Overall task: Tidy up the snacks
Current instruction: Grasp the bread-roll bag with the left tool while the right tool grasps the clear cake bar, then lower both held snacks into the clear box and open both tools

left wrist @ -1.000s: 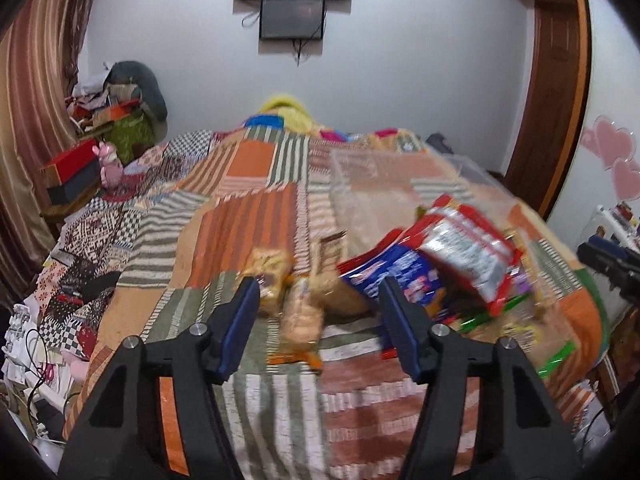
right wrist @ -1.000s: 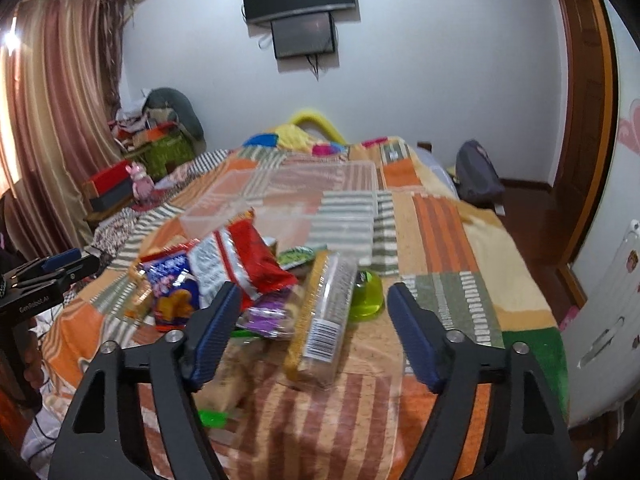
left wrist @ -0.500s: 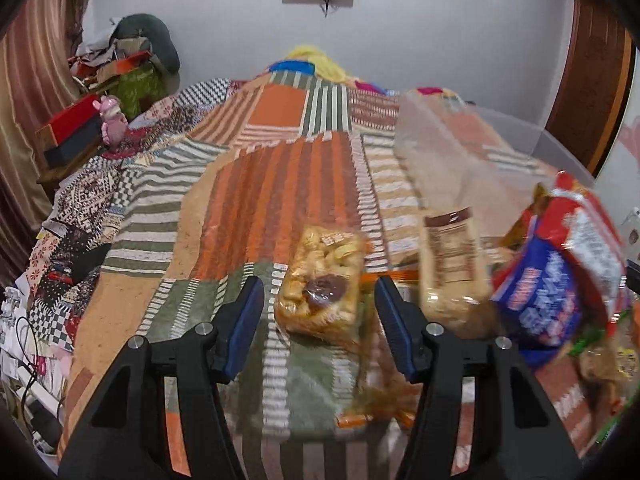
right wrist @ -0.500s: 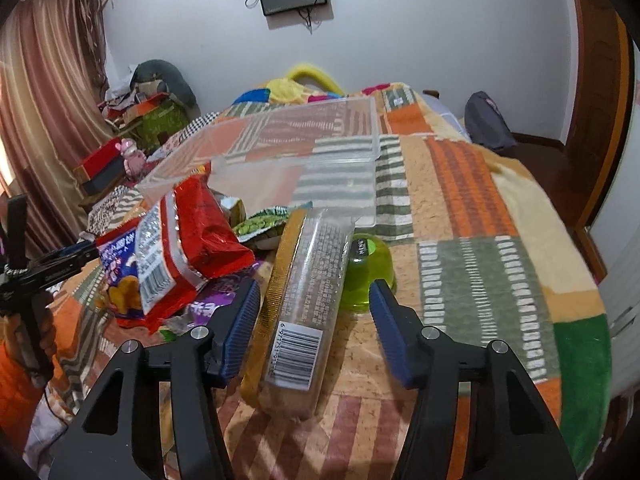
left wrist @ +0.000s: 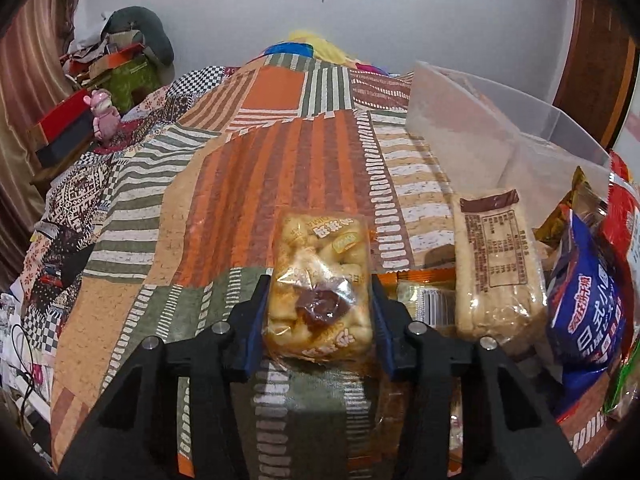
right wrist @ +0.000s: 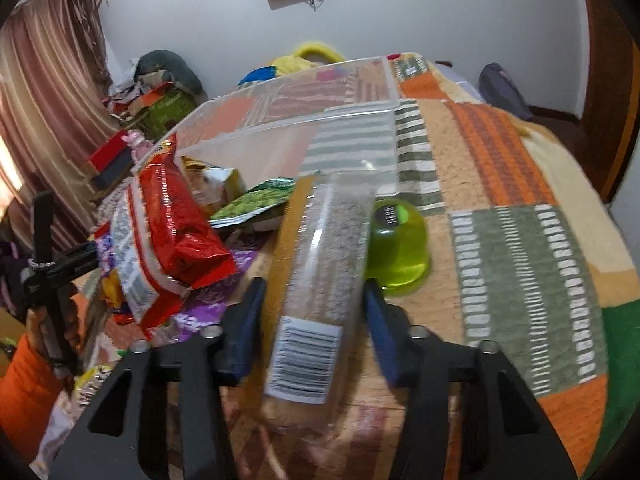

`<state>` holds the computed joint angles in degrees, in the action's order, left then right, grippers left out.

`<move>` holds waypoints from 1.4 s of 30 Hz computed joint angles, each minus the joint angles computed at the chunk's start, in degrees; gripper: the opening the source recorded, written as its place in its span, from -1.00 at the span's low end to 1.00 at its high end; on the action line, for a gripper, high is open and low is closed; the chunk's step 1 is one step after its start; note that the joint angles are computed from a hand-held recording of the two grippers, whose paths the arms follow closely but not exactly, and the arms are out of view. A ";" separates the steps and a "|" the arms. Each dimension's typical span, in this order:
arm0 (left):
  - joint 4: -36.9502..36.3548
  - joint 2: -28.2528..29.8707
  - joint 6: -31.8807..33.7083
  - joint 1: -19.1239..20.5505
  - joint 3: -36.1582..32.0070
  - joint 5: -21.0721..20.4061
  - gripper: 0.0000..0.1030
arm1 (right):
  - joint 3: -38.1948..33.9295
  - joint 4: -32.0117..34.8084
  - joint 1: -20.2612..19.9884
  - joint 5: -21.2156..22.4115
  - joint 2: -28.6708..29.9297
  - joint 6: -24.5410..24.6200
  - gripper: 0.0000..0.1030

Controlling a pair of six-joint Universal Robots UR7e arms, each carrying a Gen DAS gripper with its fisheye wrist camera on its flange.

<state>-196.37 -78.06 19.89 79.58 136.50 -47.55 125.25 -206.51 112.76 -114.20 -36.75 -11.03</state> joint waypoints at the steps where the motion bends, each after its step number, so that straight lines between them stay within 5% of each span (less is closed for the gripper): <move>1: 0.13 -0.38 -0.04 -0.10 0.15 -0.03 -0.14 | 0.04 0.02 0.16 -0.22 -0.12 0.25 -0.28; 20: 2.01 -10.35 -1.78 -13.71 4.11 3.11 -0.14 | -2.13 -3.01 3.10 -1.26 -2.54 -3.90 -0.37; 30: 3.32 -6.09 -4.46 -17.45 -0.30 0.70 -0.14 | -9.03 -4.54 3.77 -0.10 -0.70 -7.68 -0.37; 42: 7.70 3.54 -6.07 -16.18 -8.59 -1.19 -0.14 | -16.97 -0.79 2.67 -1.02 3.66 -9.73 -0.37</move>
